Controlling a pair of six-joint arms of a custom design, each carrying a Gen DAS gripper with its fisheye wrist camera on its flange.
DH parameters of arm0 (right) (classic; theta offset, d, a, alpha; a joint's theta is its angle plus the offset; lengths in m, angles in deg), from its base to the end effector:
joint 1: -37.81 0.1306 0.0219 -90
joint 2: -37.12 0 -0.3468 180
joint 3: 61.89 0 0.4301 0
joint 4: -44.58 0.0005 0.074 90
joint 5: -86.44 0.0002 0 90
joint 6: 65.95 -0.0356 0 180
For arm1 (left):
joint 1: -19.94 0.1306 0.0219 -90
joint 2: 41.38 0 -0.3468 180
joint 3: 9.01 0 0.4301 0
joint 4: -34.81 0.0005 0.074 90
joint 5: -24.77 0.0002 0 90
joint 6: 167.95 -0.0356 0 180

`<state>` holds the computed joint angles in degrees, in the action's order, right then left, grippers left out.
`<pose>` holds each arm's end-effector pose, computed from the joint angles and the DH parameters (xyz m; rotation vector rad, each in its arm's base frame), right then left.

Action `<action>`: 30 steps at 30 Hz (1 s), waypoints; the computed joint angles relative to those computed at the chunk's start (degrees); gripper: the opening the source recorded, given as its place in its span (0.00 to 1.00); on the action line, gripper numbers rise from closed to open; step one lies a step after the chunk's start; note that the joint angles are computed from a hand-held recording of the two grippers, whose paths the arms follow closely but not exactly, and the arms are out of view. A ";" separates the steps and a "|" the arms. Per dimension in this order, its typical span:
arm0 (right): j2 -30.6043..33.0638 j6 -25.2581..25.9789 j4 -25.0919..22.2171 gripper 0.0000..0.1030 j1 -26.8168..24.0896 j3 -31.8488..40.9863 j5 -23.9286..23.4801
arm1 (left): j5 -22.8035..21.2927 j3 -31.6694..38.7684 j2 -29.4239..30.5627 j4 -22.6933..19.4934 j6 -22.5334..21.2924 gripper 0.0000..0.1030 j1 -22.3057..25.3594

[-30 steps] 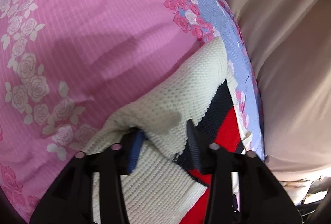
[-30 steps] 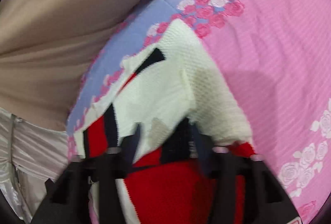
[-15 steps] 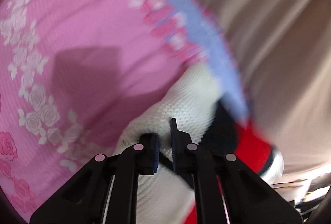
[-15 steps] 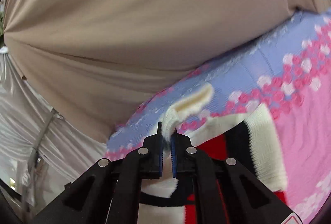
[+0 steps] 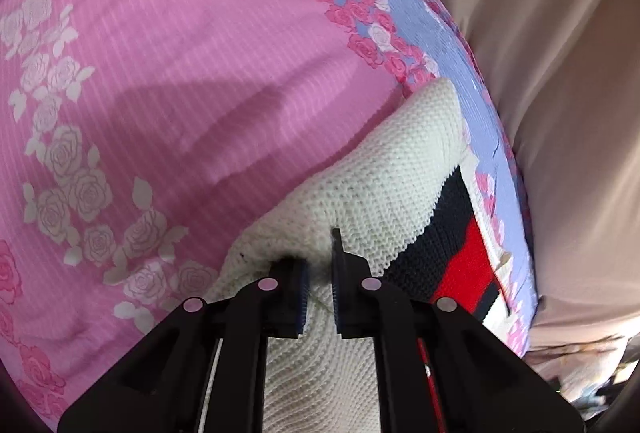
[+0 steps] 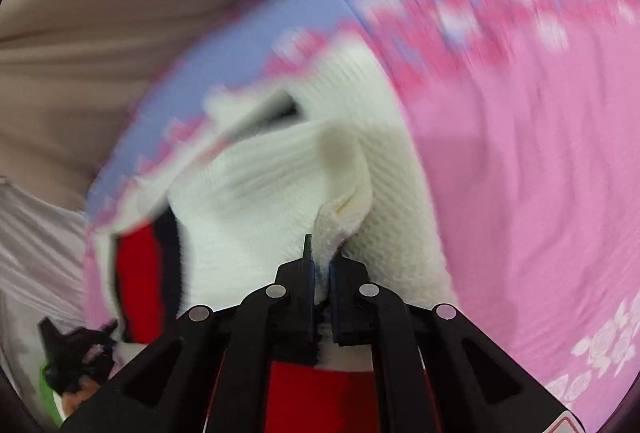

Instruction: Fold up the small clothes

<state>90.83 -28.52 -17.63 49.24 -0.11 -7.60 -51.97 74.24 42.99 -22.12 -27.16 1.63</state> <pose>0.3000 0.0627 0.3816 0.8851 2.4428 0.5232 0.4484 -0.1575 0.3750 -0.6750 2.6416 -0.7033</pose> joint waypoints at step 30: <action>71.91 35.69 -11.26 0.06 22.61 73.59 2.47 | 6.58 -1.65 -0.15 2.36 -8.96 0.10 2.63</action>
